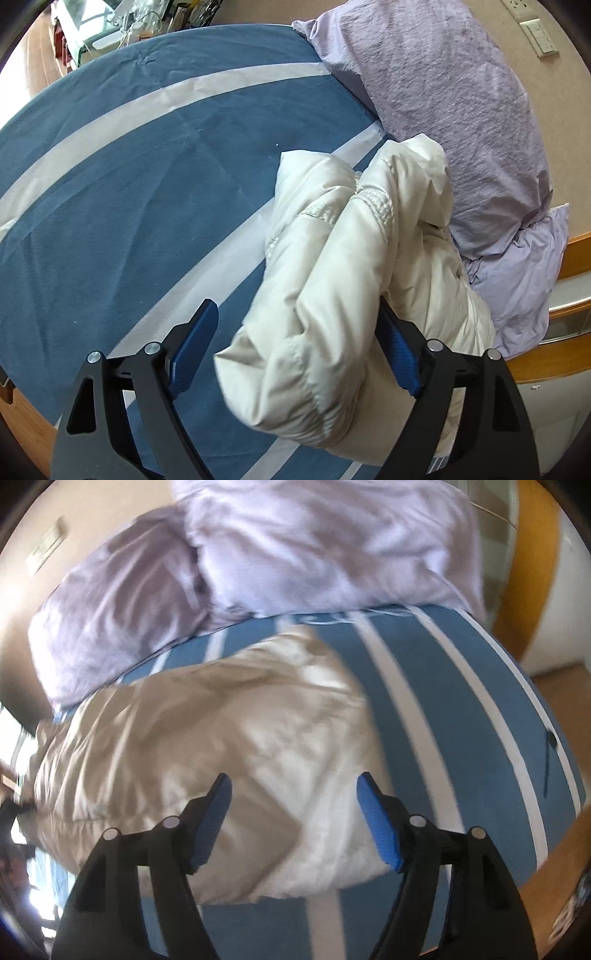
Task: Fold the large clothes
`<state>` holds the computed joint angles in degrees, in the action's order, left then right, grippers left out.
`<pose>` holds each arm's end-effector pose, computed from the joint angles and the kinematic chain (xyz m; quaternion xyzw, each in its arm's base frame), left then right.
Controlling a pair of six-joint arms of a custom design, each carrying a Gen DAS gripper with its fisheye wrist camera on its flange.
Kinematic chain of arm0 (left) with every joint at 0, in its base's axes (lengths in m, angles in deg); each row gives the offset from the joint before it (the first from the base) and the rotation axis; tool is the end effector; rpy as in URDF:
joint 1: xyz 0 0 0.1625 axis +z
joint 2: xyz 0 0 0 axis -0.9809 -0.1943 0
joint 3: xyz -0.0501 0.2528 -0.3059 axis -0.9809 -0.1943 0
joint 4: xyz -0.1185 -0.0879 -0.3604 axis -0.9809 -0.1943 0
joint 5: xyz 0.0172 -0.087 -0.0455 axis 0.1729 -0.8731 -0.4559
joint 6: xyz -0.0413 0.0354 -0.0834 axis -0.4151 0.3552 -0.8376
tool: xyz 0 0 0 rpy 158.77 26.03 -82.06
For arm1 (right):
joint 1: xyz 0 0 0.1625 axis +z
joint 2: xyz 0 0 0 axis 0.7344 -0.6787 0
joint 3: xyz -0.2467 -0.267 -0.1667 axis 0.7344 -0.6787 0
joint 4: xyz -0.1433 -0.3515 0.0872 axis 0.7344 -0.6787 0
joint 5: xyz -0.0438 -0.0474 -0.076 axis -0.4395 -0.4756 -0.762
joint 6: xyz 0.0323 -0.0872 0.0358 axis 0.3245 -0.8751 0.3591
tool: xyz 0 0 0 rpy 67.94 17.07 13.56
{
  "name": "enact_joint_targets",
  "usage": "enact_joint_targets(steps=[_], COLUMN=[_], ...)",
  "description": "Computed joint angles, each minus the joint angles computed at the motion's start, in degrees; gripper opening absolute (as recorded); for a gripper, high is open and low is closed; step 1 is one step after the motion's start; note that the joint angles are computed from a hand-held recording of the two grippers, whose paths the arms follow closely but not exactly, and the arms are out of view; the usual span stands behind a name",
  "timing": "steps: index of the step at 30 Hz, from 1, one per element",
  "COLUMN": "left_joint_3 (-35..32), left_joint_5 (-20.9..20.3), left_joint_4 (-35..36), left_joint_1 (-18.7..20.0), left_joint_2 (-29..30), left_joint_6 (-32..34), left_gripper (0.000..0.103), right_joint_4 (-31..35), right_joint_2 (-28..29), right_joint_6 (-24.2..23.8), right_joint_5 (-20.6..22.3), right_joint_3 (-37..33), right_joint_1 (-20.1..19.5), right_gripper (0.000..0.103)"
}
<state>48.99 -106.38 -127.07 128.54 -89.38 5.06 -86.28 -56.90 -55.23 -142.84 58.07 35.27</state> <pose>-0.2280 -0.6001 0.0698 -0.3676 0.8064 -0.4478 0.1185 -0.0083 -0.8372 0.4371 0.2007 -0.9189 0.2151 0.2629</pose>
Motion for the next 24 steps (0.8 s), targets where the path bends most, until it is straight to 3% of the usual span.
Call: enact_joint_targets(steps=[6,10,12,15,21,24], left_joint_3=[-1.41,-2.12,-2.72,-3.40,-4.06,-4.73], left_joint_5=[0.54,1.00,1.27,1.86,3.09,3.17], left_joint_4=[-2.08,-4.48,-5.66,-9.83,-14.72,-17.26], left_joint_1=[0.26,0.37,0.40,0.28,-0.72,-1.44], left_joint_2=[1.31,2.45,3.15,4.61,5.53,5.70], left_joint_6=[-0.44,-0.86,-0.63,0.75,4.58,7.42], left_gripper=[0.085,0.085,0.083,0.069,0.037,0.032], right_joint_4=[-5.75,-10.68,-16.67,-20.93,-23.02,-23.56], right_joint_2=[-3.05,-4.07,-5.23,-5.79,-6.01,-6.00], right_joint_6=[-5.17,-8.19,-11.68,-13.59,-13.54,-13.57], right_joint_5=[-1.70,-4.94,-5.94,-5.87,-5.34,-5.27], right_joint_3=[10.94,16.99,21.99,25.01,26.74,27.06], right_joint_1=[1.48,1.56,1.29,0.95,0.43,0.32], right_gripper=[0.072,0.086,0.088,0.089,0.089,0.089])
